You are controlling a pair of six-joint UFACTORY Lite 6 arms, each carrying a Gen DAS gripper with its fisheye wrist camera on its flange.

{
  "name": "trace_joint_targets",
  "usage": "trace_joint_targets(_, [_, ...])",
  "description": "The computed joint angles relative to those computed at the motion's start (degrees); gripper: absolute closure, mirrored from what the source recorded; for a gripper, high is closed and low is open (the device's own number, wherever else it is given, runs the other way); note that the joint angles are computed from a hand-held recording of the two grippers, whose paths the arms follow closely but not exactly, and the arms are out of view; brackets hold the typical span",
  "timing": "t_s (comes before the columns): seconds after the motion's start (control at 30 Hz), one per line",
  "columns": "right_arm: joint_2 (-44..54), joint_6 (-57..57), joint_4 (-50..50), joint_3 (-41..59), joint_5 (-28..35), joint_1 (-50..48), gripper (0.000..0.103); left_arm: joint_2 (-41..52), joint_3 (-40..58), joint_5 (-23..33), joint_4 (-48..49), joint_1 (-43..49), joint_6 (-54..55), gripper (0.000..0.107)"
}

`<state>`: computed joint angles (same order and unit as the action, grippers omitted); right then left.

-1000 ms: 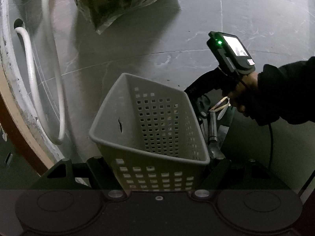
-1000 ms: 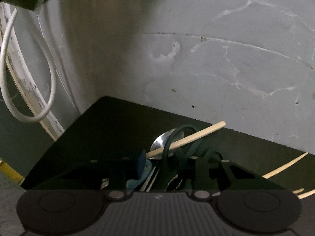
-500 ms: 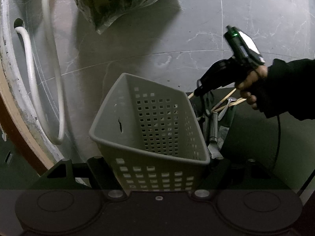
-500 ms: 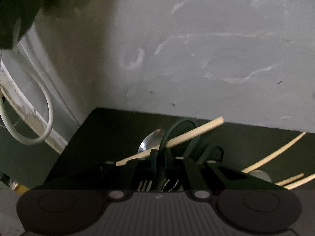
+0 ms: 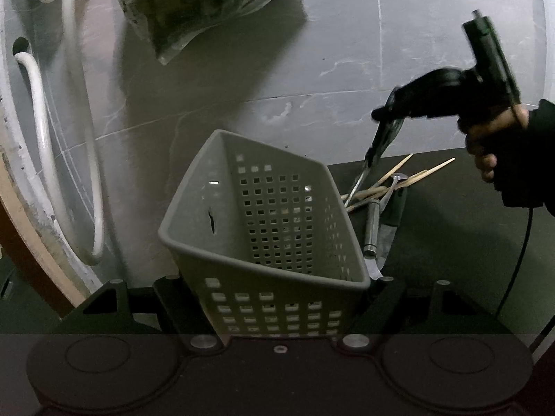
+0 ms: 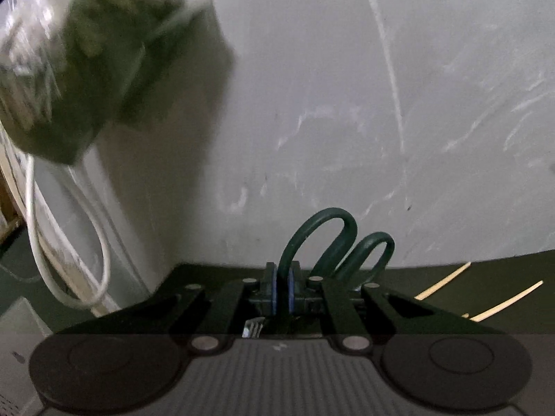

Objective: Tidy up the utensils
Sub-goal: 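Lift the scissors with the right tool and drop them into the caddy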

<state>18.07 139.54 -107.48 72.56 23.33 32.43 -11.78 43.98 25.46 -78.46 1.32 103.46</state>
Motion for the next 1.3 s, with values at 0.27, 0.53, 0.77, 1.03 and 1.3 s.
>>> trace_joint_targets(0.27, [-8.01, -9.73, 6.49, -0.78, 9.27, 5.85, 0.096, 1.47, 0.35, 3.66, -2.27, 2.57, 4.85, 0.03])
trace_joint_targets(0.53, [-11.58, -25.72, 10.24, 8.63, 12.02, 15.94, 0.096, 2.88, 0.91, 6.35, -3.91, 4.24, 7.86, 0.03])
trace_joint_targets(0.77, [-1.03, -32.97, 9.83, 21.71, 13.57, 22.84, 0.096, 3.25, 1.26, 7.81, -3.51, 5.21, 8.01, 0.03])
trace_joint_targets(1.03, [12.7, -47.35, 10.49, 33.22, 15.22, 28.19, 0.096, 3.41, 1.23, 7.94, -4.03, 5.24, 8.5, 0.03])
trace_joint_targets(1.3, [14.18, -52.7, 17.91, 29.85, 13.14, 31.02, 0.095, 3.47, 1.2, 8.02, -4.28, 5.25, 8.74, 0.03])
